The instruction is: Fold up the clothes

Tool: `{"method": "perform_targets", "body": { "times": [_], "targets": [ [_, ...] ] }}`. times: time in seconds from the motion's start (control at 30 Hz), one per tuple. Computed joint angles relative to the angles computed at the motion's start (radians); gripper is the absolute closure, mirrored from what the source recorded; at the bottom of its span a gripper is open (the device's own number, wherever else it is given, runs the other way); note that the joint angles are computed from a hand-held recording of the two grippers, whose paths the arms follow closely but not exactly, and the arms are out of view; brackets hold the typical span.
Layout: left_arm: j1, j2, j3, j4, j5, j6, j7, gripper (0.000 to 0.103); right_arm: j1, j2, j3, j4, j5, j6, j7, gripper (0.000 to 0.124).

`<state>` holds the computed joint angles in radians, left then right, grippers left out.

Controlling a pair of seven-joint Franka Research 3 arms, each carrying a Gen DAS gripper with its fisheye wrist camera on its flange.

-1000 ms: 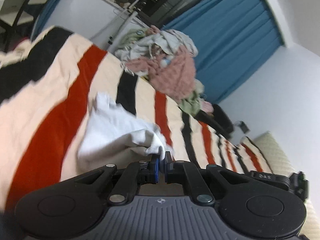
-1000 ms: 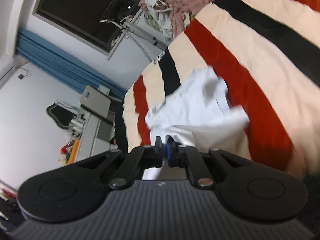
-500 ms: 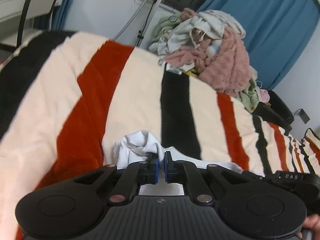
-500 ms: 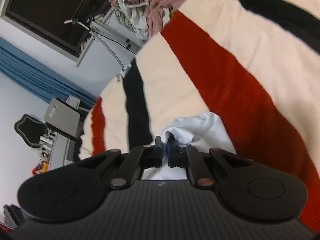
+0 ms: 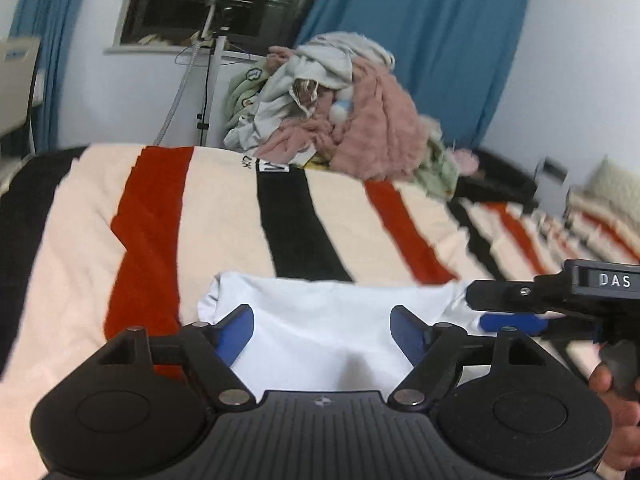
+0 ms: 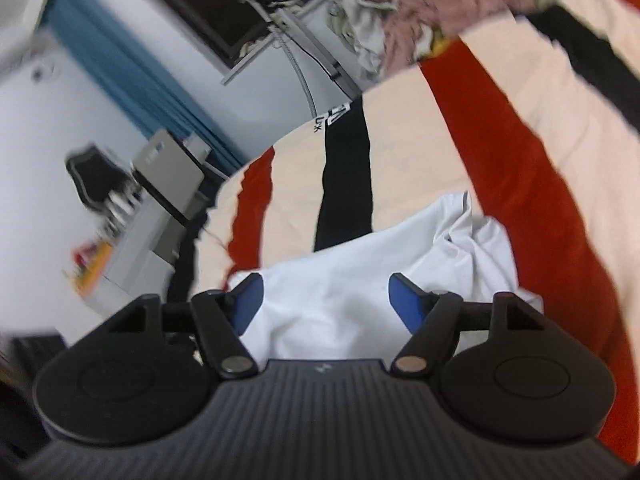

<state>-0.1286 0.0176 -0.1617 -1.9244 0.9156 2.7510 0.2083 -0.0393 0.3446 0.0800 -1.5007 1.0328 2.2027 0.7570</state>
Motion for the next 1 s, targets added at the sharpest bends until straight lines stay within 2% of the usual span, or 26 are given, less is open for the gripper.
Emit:
{"method": "perform_targets", "body": {
  "times": [0.07,0.17,0.27,0.37,0.5,0.6,0.7,0.83,0.9,1.0],
  "targets": [
    [-0.009,0.021,-0.006,0.022,-0.007,-0.045,0.04,0.026,0.046,0.016,-0.007,-0.005,-0.083,0.094,-0.02,0.076],
    [-0.02,0.072,-0.002,0.066,-0.058,-0.116,0.091,0.027,0.091,0.083,-0.01,0.035,-0.195,0.203,0.015,0.091],
    [-0.023,0.113,0.01,0.093,-0.119,-0.124,0.148,0.027,0.105,0.144,0.004,0.079,-0.261,0.268,0.043,0.091],
    [-0.04,0.131,0.022,0.112,-0.117,-0.149,0.164,0.027,0.101,0.159,0.027,0.082,-0.295,0.307,0.029,0.091],
    [-0.057,0.099,0.024,0.092,-0.102,-0.171,0.142,0.027,0.078,0.084,0.042,-0.001,-0.287,0.332,-0.004,0.09],
    [-0.063,0.047,0.011,0.044,-0.086,-0.171,0.116,0.027,0.063,-0.026,0.044,-0.125,-0.247,0.367,-0.092,0.09],
    [-0.072,0.004,-0.016,0.008,-0.09,-0.219,0.116,0.027,0.058,-0.104,0.026,-0.213,-0.202,0.351,-0.174,0.09],
    [-0.072,-0.019,-0.036,-0.032,-0.115,-0.231,0.108,0.027,0.096,-0.128,-0.022,-0.26,-0.296,0.315,-0.116,0.09],
    [-0.074,-0.02,-0.043,-0.039,-0.102,-0.242,0.09,0.027,0.104,-0.124,-0.026,-0.267,-0.3,0.328,-0.115,0.09],
    [-0.077,-0.045,-0.051,-0.05,-0.106,-0.262,0.057,0.027,0.092,-0.137,-0.034,-0.259,-0.263,0.28,-0.061,0.089]
  ]
}}
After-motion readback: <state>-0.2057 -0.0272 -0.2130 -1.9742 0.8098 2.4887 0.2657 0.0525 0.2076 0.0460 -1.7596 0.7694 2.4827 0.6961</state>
